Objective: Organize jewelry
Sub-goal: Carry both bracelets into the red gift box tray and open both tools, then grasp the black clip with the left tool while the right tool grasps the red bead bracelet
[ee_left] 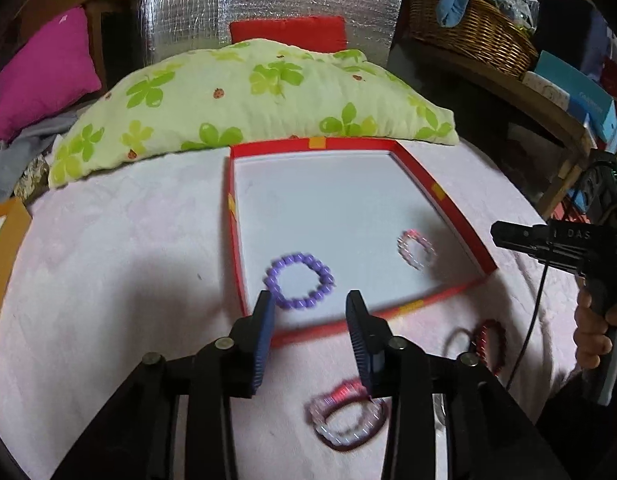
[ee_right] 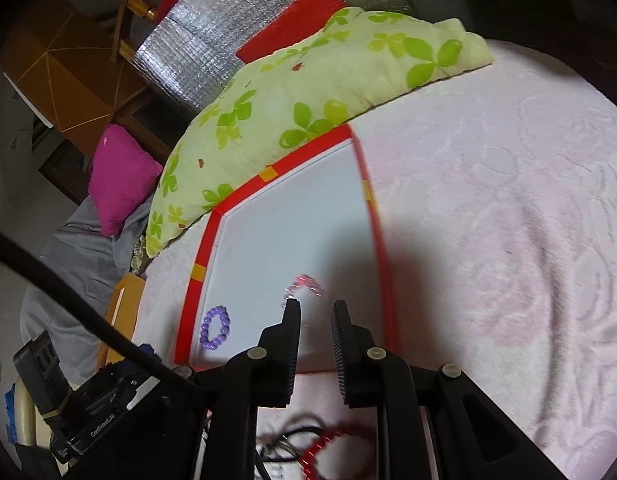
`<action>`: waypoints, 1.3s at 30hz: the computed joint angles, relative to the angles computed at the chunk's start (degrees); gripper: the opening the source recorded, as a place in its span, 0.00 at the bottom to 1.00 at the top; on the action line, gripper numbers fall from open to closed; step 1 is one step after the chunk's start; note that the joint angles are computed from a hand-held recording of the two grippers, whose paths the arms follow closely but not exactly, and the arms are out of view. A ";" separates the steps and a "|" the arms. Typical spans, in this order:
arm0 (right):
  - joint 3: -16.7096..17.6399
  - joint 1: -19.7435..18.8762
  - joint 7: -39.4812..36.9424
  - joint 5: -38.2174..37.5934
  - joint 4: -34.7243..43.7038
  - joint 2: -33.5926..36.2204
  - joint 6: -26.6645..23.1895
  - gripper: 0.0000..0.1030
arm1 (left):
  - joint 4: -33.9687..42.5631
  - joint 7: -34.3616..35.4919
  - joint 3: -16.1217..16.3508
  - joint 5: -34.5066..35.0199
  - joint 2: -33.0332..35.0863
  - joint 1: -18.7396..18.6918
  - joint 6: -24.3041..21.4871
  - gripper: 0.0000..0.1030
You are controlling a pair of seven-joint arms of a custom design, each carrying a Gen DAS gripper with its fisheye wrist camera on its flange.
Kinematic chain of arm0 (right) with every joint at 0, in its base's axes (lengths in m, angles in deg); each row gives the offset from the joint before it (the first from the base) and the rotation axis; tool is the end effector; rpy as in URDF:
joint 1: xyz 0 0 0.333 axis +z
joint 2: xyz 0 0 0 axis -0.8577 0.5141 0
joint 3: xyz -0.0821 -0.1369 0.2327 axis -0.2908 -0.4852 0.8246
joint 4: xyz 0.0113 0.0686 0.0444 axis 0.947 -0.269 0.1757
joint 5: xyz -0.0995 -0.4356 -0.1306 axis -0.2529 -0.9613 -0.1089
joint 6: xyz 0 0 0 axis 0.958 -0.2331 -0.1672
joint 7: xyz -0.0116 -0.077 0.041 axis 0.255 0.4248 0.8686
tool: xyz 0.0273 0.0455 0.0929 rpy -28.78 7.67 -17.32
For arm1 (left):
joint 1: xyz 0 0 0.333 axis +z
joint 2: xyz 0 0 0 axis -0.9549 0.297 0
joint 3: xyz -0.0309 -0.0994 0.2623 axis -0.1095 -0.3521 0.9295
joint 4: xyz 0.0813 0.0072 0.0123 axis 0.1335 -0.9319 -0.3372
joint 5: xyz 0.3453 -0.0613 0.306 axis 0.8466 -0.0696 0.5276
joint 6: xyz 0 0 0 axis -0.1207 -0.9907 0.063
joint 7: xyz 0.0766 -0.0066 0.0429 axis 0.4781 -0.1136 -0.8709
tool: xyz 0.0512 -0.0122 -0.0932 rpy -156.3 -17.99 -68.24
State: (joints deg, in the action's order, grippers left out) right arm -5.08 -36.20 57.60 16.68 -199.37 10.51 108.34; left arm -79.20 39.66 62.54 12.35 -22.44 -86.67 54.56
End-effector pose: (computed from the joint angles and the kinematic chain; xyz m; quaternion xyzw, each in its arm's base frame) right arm 0.4453 0.3345 0.5238 -0.5575 0.7081 -0.0661 0.4283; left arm 0.4435 -0.1419 0.5716 -0.5526 0.7487 -0.3292 0.1602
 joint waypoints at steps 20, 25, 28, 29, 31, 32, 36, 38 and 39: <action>-2.40 3.80 -1.87 5.18 -13.36 -12.75 -5.28 0.29 | -2.30 10.84 0.55 -7.19 -2.21 -8.81 -7.15 0.51; -2.71 4.44 -3.45 6.30 -12.79 -12.02 -4.61 0.30 | -0.88 11.74 -0.14 -8.84 0.43 -9.32 -8.22 0.51; -2.86 4.97 -4.79 6.80 -11.85 -11.04 -4.91 0.30 | -0.42 12.57 -0.65 -8.81 1.37 -9.22 -8.78 0.39; -2.84 5.05 -5.10 6.95 -11.64 -10.81 -5.01 0.30 | -0.38 12.73 -0.82 -8.85 1.56 -9.17 -8.83 0.35; -2.89 5.23 -5.75 7.26 -11.25 -10.38 -5.27 0.30 | -0.10 12.65 -1.16 -8.86 2.15 -8.93 -8.91 0.21; -2.87 5.25 -5.95 7.40 -11.06 -10.19 -5.47 0.30 | 0.02 12.62 -1.23 -8.93 2.45 -8.84 -8.84 0.20; -2.94 5.31 -6.30 8.12 -10.62 -9.80 -6.59 0.30 | 0.02 12.28 -0.69 -10.13 2.29 -8.64 -8.63 0.10; -3.03 5.40 -6.59 8.41 -10.53 -9.72 -6.85 0.30 | -0.10 12.51 -0.28 -10.92 1.81 -8.63 -8.16 0.07; -3.43 5.83 -7.22 8.85 -10.35 -9.51 -7.11 0.30 | -0.22 12.74 -0.10 -11.19 1.48 -8.58 -7.80 0.06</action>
State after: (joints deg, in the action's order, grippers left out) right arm -8.51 -30.38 50.39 25.53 -209.72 1.00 101.23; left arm -79.42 52.40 62.44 1.16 -20.96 -95.25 46.76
